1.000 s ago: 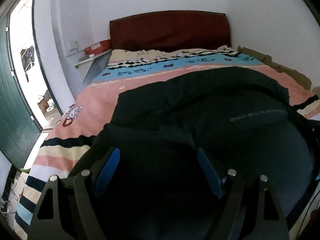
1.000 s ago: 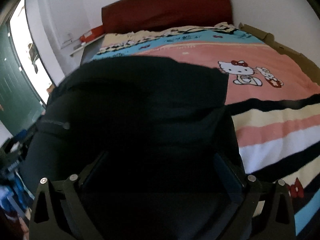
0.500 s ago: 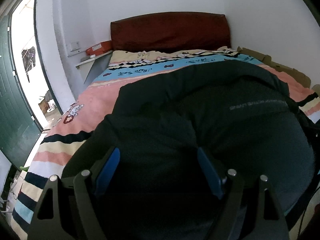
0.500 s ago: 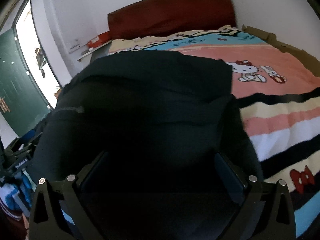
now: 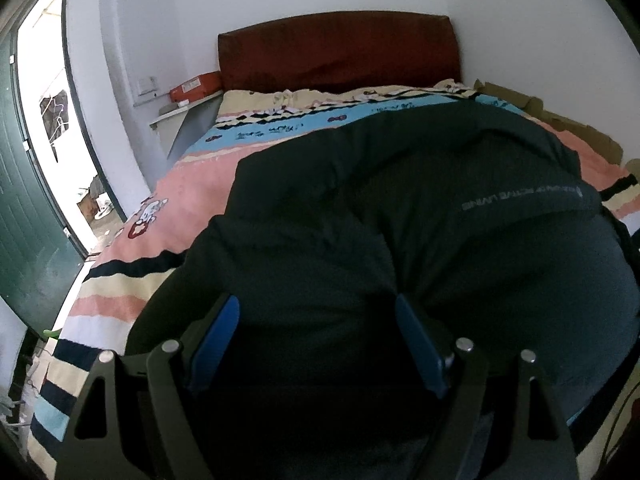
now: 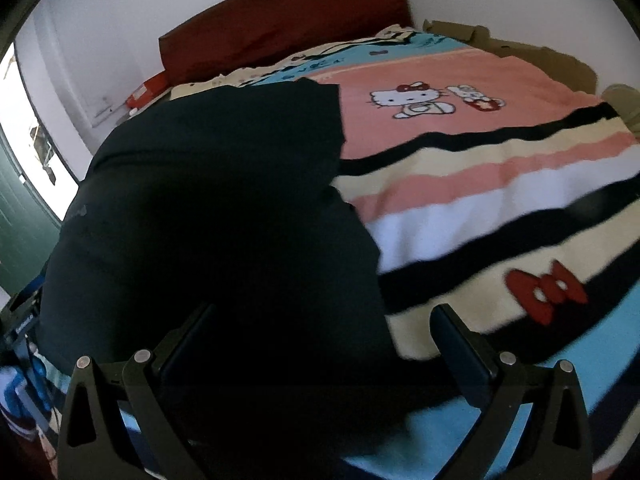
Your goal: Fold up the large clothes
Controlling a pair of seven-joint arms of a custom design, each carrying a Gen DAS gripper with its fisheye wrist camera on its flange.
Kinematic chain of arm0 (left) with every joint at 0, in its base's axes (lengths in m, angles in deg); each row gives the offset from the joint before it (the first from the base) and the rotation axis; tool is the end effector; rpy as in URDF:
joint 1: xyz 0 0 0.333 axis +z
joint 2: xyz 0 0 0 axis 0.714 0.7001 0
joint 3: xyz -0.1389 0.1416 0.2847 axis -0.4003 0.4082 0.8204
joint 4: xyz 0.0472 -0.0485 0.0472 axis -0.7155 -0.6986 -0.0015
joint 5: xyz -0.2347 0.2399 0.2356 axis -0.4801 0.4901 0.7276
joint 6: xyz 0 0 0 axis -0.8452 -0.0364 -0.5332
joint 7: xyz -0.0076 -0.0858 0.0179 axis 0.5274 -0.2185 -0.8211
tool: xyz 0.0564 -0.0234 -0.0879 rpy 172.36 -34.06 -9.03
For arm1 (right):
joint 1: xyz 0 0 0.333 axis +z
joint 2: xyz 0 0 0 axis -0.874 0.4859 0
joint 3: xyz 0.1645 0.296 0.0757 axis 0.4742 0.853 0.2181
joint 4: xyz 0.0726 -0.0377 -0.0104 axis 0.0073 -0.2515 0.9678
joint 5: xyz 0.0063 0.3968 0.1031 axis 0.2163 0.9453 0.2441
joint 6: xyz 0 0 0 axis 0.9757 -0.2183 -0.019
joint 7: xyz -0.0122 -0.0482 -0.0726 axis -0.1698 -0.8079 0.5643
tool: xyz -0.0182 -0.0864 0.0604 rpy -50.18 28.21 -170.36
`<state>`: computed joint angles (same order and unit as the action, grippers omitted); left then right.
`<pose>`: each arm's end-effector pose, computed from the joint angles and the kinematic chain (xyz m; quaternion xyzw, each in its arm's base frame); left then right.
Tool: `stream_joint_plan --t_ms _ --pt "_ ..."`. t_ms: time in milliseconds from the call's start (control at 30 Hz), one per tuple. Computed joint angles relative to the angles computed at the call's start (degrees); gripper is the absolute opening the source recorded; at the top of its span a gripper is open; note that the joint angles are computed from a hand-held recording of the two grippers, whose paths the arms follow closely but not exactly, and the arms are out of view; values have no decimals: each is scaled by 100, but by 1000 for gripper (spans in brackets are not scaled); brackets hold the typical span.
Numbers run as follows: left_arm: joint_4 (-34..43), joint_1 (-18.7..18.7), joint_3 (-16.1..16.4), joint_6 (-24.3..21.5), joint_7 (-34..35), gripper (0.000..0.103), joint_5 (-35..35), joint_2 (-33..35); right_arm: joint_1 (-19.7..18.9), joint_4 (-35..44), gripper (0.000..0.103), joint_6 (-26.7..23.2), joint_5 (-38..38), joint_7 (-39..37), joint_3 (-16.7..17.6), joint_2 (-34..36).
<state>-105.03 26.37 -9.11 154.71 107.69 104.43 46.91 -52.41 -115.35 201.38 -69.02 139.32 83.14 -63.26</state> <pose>0.6133 -0.3152 0.5589 -0.6551 0.6213 -0.2338 0.3608 0.6938 0.1004 0.5350 -0.6615 0.6625 -0.1379 0.3233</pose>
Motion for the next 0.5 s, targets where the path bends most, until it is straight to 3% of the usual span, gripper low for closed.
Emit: stream_joint_plan --t_ms 267,500 --pt "-702 314 -82 429 77 80 -697 -702 20 -616 102 -24 -852 392 -244 -626" --pt "-1055 780 -75 809 398 80 -1474 -1152 -270 -221 102 -239 -14 -268 -89 -558"
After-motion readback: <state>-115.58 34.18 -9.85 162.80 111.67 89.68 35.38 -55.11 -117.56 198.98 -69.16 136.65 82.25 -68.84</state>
